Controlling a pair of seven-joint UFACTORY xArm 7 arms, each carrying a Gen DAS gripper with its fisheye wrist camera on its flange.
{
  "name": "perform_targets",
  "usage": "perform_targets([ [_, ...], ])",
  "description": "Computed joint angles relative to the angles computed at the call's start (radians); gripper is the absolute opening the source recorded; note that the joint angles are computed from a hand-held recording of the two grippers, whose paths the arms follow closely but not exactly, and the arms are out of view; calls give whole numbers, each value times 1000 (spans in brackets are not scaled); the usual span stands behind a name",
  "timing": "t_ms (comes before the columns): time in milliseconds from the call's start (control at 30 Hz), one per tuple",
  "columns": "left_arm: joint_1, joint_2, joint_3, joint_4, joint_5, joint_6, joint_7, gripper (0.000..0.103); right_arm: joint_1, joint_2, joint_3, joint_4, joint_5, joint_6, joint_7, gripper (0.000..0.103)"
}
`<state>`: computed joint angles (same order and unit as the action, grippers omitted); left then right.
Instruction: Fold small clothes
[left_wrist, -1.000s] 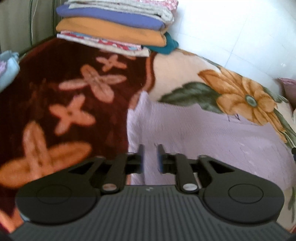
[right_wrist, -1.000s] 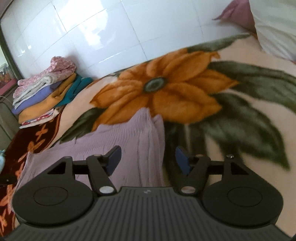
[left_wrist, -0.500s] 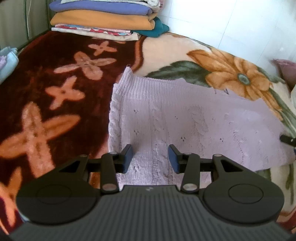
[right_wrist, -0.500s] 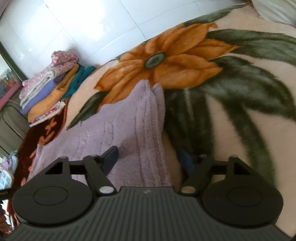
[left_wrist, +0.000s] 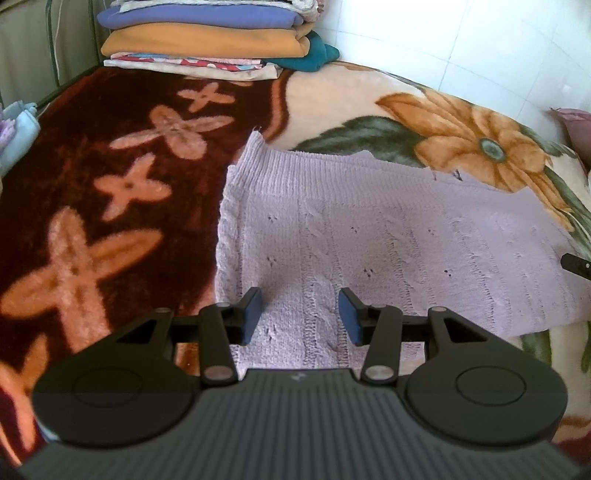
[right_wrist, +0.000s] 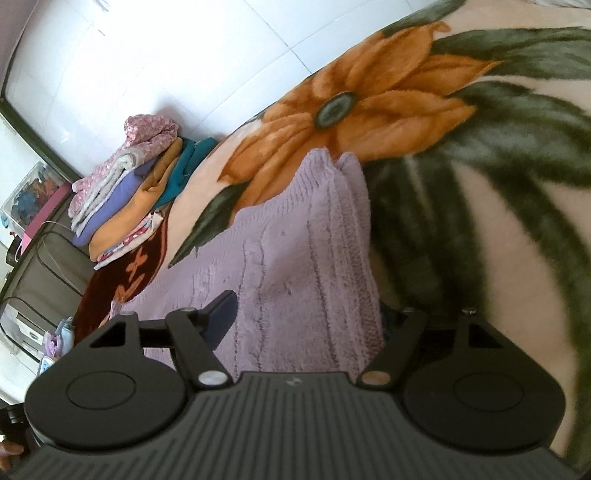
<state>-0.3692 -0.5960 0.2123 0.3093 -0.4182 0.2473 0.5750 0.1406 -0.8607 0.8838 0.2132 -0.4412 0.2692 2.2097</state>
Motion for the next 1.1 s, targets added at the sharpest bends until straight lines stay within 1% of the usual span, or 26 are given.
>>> perform_targets([
  [67, -1, 4, -3, -2, -3, -7, -4, 48, 0, 25, -10, 13, -9, 11, -30, 74],
  [133, 2, 8, -8, -4, -1, -12, -9, 48, 14, 38, -21, 22, -15, 26, -53, 65],
  [200, -1, 12, -8, -5, 0, -21, -11, 48, 10, 23, -18, 1, -15, -23, -32, 59],
  [233, -1, 13, -7, -5, 1, -22, -12, 48, 9, 15, -13, -7, -7, -32, -20, 58],
  [333, -3, 15, -5, -4, 3, -23, -16, 49, -6, 2, 8, -19, 6, -52, 4, 57],
  [467, -7, 15, -2, -4, 2, -23, -18, 49, -44, 20, 36, 2, 4, -46, 2, 58],
  [600, -25, 21, 25, 0, -16, -23, -3, 49, -79, 15, 73, 11, 4, -45, 28, 57],
  [700, -29, 25, 32, 6, -28, -18, 6, 49, -78, 17, 78, 17, 3, -24, 30, 53],
  [800, -26, 27, 31, 10, -37, -13, 11, 49, -76, 17, 77, 16, -1, -20, 38, 50],
  [867, -26, 24, 34, 12, -44, -8, 17, 49, -78, 18, 76, 19, -3, -13, 42, 46],
  [933, -20, 22, 34, 14, -48, 0, 20, 49, -79, 9, 77, 15, -5, -17, 56, 37],
  [1033, -6, 18, 33, 22, -50, 20, 27, 49, -78, 1, 80, 25, -8, -1, 63, 33],
  [1100, 7, 17, 31, 28, -48, 29, 35, 49, -80, 8, 78, 47, -19, 29, 46, 32],
])
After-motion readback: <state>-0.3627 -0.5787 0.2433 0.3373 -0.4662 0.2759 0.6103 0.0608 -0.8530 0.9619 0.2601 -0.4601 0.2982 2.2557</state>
